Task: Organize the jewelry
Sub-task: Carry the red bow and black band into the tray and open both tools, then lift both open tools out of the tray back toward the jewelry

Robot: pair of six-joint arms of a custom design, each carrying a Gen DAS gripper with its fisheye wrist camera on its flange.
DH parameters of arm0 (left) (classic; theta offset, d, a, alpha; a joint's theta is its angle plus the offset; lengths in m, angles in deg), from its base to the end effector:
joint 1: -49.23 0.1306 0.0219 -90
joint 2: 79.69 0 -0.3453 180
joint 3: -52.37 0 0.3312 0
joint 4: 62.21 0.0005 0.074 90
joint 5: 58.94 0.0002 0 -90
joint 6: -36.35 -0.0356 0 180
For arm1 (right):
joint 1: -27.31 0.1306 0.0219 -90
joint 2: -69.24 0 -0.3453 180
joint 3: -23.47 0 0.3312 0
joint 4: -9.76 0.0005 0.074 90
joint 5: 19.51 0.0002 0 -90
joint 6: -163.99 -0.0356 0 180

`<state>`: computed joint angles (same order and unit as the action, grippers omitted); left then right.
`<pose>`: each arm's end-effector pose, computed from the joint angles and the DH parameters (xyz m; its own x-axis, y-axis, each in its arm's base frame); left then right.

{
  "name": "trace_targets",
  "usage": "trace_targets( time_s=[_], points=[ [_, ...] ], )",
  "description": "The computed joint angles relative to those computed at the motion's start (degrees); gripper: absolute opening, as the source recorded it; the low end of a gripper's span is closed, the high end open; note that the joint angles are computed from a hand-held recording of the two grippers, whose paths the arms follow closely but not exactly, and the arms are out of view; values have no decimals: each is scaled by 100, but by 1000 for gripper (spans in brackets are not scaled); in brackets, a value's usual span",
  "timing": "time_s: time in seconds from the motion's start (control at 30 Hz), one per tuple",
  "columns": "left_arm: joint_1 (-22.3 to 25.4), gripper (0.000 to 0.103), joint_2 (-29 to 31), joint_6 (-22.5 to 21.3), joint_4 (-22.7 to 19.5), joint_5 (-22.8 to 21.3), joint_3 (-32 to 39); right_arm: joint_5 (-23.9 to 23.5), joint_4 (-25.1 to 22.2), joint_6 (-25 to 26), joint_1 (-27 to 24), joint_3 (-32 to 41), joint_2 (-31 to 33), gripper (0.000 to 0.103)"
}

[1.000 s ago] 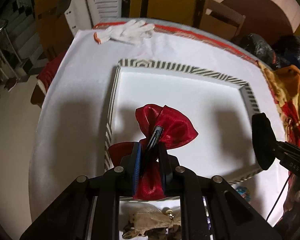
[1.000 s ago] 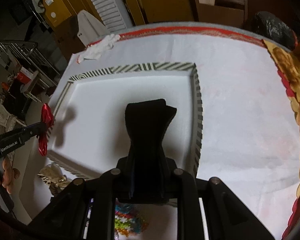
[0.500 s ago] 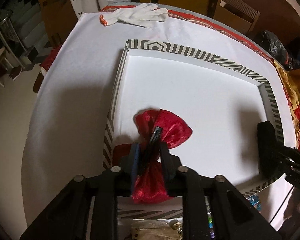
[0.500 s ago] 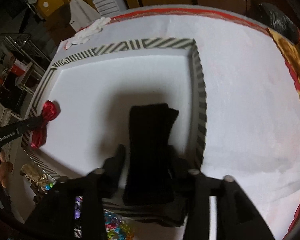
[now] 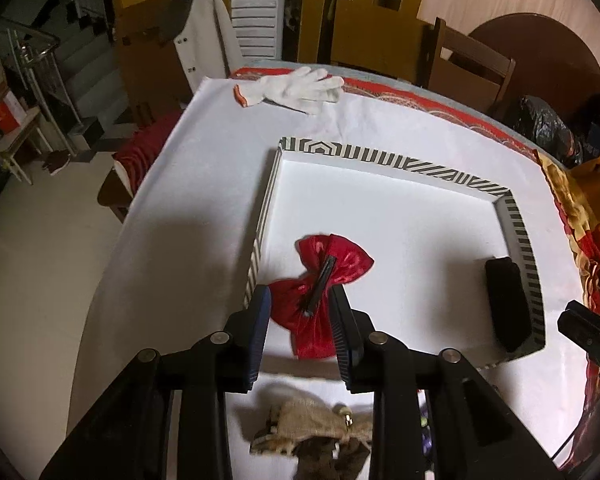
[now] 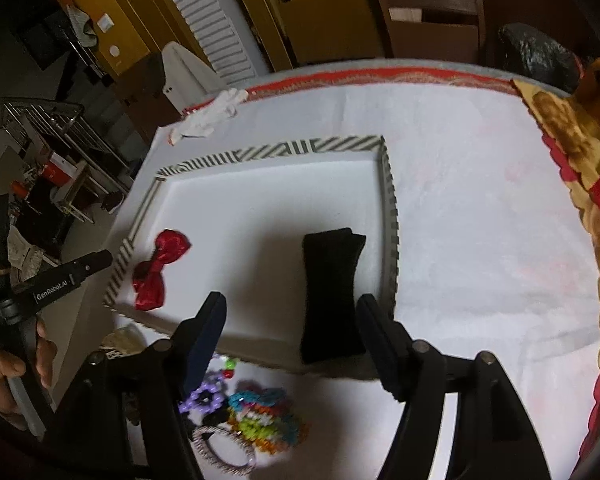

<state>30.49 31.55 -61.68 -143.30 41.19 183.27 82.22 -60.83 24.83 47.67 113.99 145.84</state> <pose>0.4816 -0.1705 0.4680 -0.7682 0.4058 -0.4951 0.5082 0.8569 -0.0861 0.3055 0.1051 0.4551 -0.6907 0.5338 -0.4878 0.4383 0.8456 0.3046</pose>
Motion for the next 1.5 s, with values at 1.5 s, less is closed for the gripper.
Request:
trace_targets(
  time_s=[1.5],
  points=[
    [342,20,-2257,-387,691,277,-2029,2011,-1937,-1841,2601,1509,352,81]
  ],
)
